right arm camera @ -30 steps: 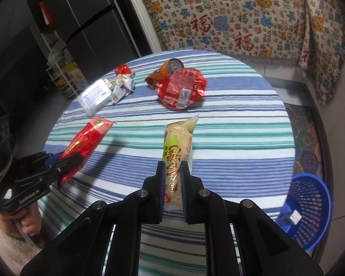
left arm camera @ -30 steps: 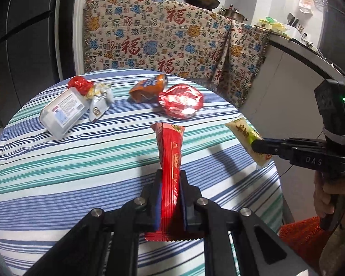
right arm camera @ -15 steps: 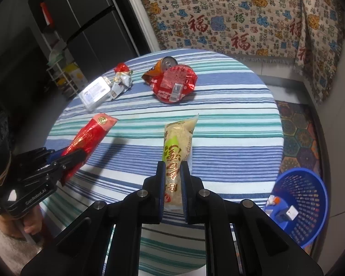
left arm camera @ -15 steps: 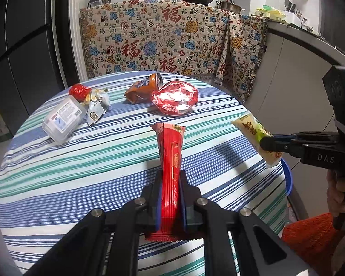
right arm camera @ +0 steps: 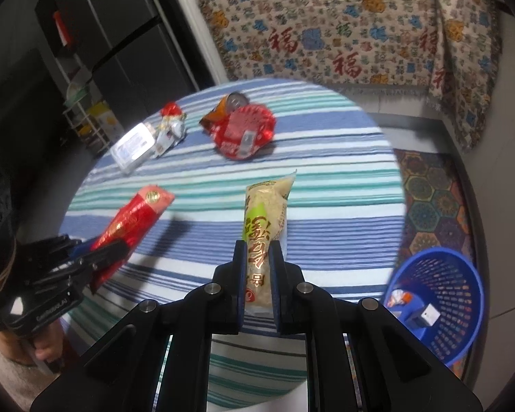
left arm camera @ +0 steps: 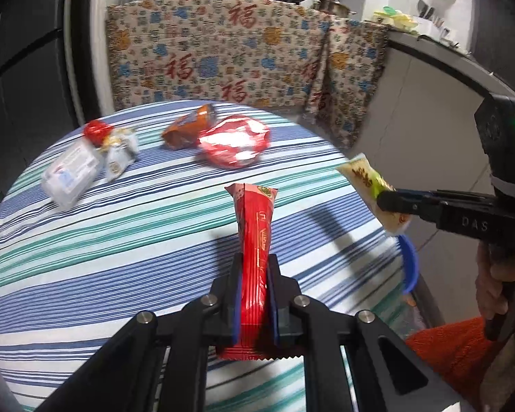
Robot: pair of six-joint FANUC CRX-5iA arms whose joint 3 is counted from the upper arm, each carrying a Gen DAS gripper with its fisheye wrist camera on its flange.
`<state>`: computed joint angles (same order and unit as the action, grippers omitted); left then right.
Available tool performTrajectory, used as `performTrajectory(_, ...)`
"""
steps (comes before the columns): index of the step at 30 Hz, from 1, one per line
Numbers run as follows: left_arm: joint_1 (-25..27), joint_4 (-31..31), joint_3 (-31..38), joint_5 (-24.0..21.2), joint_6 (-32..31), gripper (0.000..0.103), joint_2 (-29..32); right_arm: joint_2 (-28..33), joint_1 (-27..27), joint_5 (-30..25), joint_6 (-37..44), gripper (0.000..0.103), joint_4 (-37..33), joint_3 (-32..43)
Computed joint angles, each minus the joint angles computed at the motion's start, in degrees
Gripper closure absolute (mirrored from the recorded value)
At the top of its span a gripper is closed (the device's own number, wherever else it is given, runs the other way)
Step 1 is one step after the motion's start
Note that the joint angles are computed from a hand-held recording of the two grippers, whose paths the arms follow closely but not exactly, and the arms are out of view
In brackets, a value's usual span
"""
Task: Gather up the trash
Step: 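Carry snack bar and red wrapper over the wastebasket and open both tools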
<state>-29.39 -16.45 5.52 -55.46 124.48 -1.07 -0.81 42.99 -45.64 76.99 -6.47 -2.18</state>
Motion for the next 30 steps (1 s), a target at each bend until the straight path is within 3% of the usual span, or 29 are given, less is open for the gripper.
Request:
performTrajectory(4, -2.1, 2.9, 4.6, 2.0, -3.4, 0.091, 3.5, -1.9, -2.9, -1.9, -2.3, 0.092, 4.5, 0.1)
performTrajectory(9, -3.3, 12.6, 12.8, 4.3, -9.3, 0.091, 12.4, -1.2, -10.0, -6.9, -1.8, 0.092, 6.0, 3.2)
performTrajectory(16, -6.3, 17.0, 30.9, 0.7, -11.0, 0.091, 28.8, 1.1, -20.1, -6.9, -0.7, 0.092, 5.1, 3.1)
performTrajectory(20, -7.2, 17.9, 38.7, -0.9, -12.0, 0.091, 36.3, 2.5, -25.1, -6.8, 1.9, 0.092, 0.7, 3.1)
performTrajectory(23, -7.8, 18.5, 45.5, -2.9, -12.6, 0.091, 42.0, 3.5, -26.9, -6.9, 4.1, 0.092, -0.9, 3.7)
performTrajectory(30, -7.9, 18.2, 54.0, -6.9, -12.1, 0.091, 49.4, 5.6, -29.7, -8.0, 5.7, 0.091, -4.1, 5.6)
